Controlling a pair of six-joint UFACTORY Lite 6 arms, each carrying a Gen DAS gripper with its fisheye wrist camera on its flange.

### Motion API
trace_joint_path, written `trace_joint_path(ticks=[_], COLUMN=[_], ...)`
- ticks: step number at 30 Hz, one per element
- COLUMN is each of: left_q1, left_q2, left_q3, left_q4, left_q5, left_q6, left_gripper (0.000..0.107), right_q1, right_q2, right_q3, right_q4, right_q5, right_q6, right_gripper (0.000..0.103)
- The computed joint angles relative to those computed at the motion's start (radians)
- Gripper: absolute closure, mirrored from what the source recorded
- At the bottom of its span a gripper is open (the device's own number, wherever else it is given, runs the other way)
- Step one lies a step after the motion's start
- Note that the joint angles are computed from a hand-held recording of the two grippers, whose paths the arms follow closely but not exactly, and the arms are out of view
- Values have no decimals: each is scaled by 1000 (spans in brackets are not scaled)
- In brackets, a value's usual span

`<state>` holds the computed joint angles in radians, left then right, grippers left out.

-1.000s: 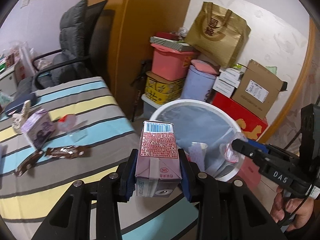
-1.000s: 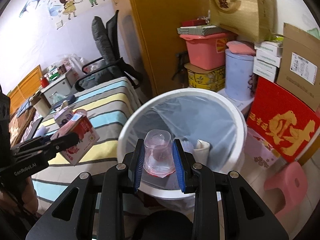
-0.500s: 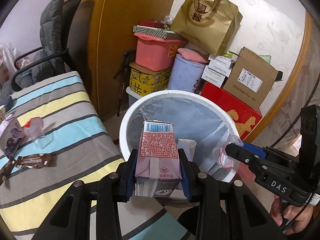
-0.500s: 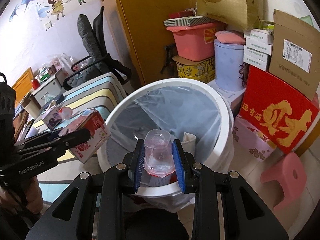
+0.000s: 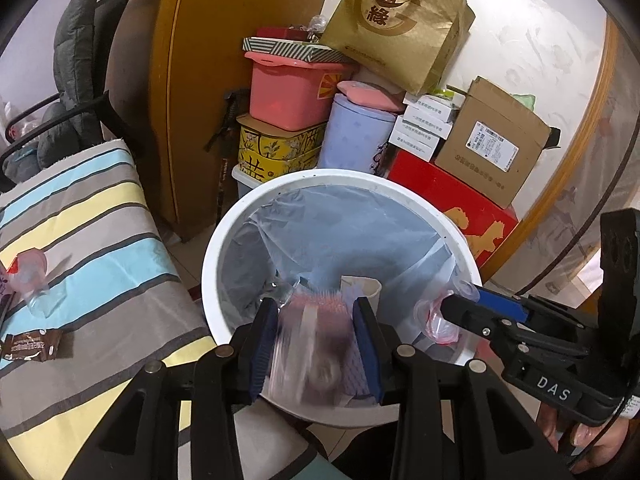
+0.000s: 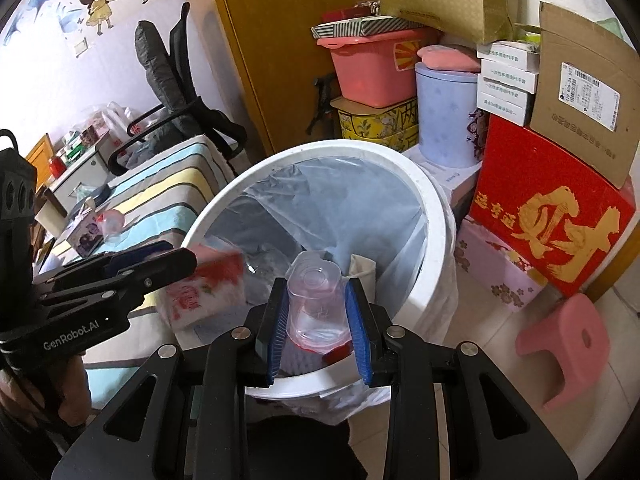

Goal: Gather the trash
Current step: 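Carry the milk carton and clear cup over the white bin while both tools open to drop them, then withdraw both open tools from the bin back toward the table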

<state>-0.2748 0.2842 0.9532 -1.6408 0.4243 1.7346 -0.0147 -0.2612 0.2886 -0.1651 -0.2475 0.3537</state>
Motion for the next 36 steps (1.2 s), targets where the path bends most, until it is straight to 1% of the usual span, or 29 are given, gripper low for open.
trace_joint_path(ticks=[4, 8, 9, 10, 12, 18, 20, 22, 28, 29, 33, 36], left_q1=[17, 39, 42, 51, 67, 123, 141, 167, 263, 284, 368, 434], left_q2=[-1, -43, -53, -67, -86, -174, -208, -242, -355, -372, -430, -450], left_q3=[2, -26, -33, -44, -57, -124, -152, -180, -273, -289, -358, -391], left_q4=[22, 27, 31, 32, 41, 74, 77, 85, 120, 126, 130, 145], left_q5=[20, 30, 28, 30, 37, 50, 51, 59, 73, 81, 102, 120], left_q6=[-24, -28, -33, -33, -39, -57, -55, -58, -64, -60, -6, 14], left_gripper=[67, 67, 67, 67, 67, 67, 67, 67, 67, 67, 67, 67], right_q1=[-6, -4, -2, 0, 6, 44, 68, 102, 194, 212, 279, 338], right_q2=[-5, -15, -22, -27, -37, -85, -109, -142, -196, -201, -194, -168], right_q3=[-3, -4, -8, -10, -15, -23, -28, -35, -49, -53, -53, -43], right_q4=[-12, -32, -31, -32, -20, 57, 116, 220, 398, 403, 460, 570], right_q5=[-5, -8, -10, -10, -8, 24, 36, 52, 62, 60, 42, 21], right_q6=[14, 37, 36, 39, 28, -33, -87, -181, -327, -326, -360, -440], right_gripper=[71, 70, 67, 59, 52, 52, 52, 52, 52, 52, 52, 52])
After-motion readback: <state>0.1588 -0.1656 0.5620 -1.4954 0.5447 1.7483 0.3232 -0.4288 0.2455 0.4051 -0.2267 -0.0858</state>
